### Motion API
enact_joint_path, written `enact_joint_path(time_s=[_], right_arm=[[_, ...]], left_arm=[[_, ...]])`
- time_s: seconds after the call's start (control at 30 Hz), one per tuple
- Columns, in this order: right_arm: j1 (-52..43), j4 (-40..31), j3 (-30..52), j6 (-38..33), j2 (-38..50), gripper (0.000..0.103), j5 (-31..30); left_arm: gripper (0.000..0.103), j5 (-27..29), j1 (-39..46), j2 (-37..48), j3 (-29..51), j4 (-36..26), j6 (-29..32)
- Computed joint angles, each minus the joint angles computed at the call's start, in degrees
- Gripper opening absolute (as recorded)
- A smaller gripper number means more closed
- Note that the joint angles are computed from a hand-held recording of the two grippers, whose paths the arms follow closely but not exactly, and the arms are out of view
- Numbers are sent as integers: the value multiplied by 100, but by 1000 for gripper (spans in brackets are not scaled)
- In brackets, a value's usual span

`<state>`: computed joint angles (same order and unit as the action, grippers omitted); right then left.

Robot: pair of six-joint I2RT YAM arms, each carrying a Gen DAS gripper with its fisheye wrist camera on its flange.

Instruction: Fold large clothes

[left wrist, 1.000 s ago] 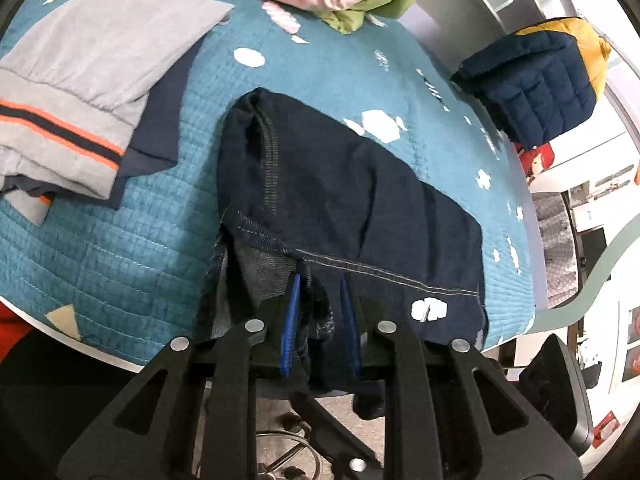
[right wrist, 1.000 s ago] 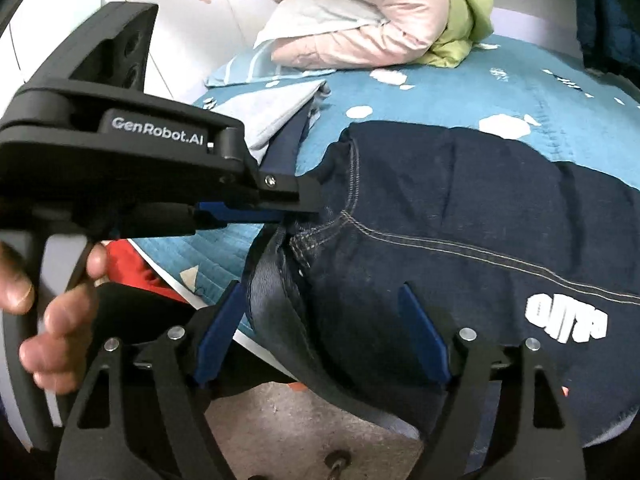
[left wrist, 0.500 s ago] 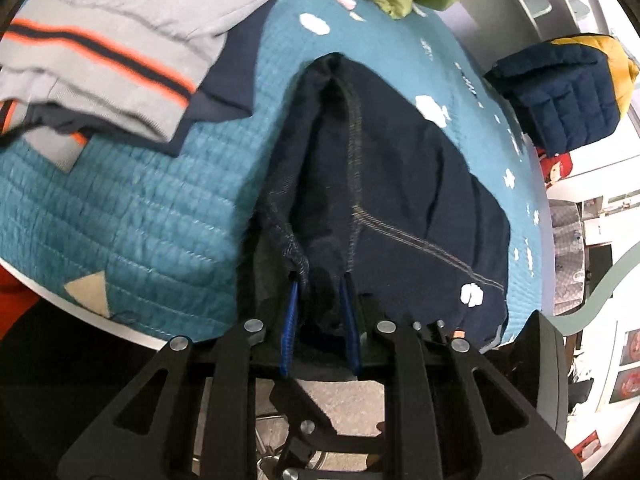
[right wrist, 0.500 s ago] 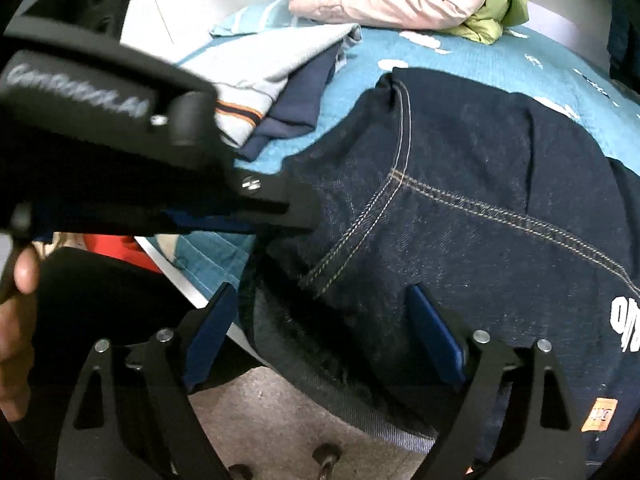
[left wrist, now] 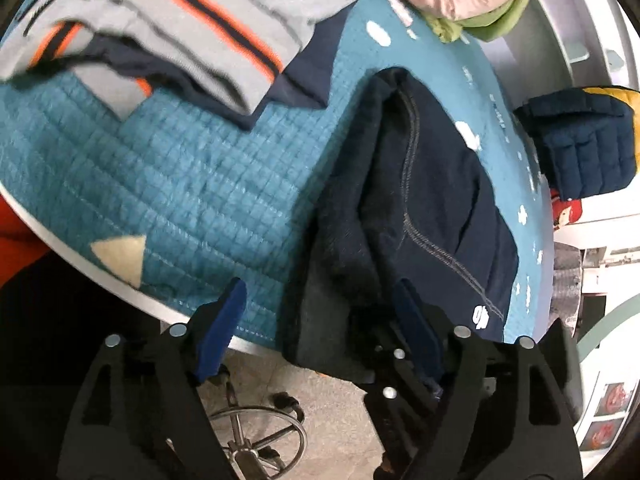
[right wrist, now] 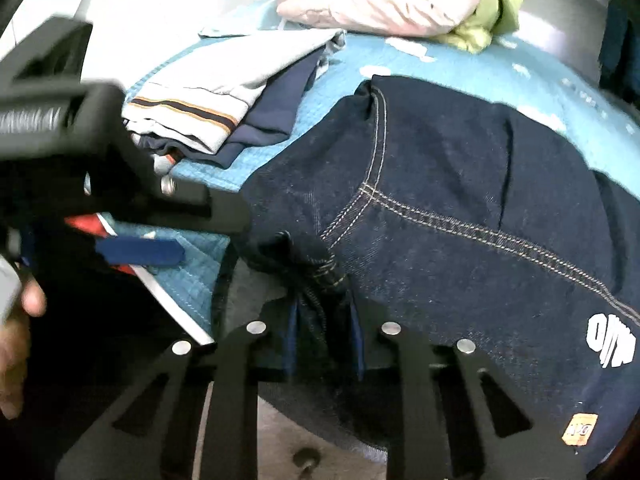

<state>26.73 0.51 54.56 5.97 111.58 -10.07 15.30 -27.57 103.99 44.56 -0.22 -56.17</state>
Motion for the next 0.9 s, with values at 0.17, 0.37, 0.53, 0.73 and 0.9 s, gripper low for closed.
enact_joint_path(time_s=[0.17,0.37,0.53,0.73,0.9], right_arm=[[-279,38,-238,30,-203,43,-769],[-53,572,-931,-88,-592,58,-613],[125,600,-831,-119,-578,62,-301],[45,419,-621,-100,-515,16,20],[-491,558,-990,101,-1217,11,-561]], left_arm=[[71,233,-213,406,144,322,-286],[27,128,-372,255,248,281,-48],[23,230,-397,84,260,347,-139],[21,383,-409,-60,339,457,-210],[48,-18,-521,-759,203,653,-150]])
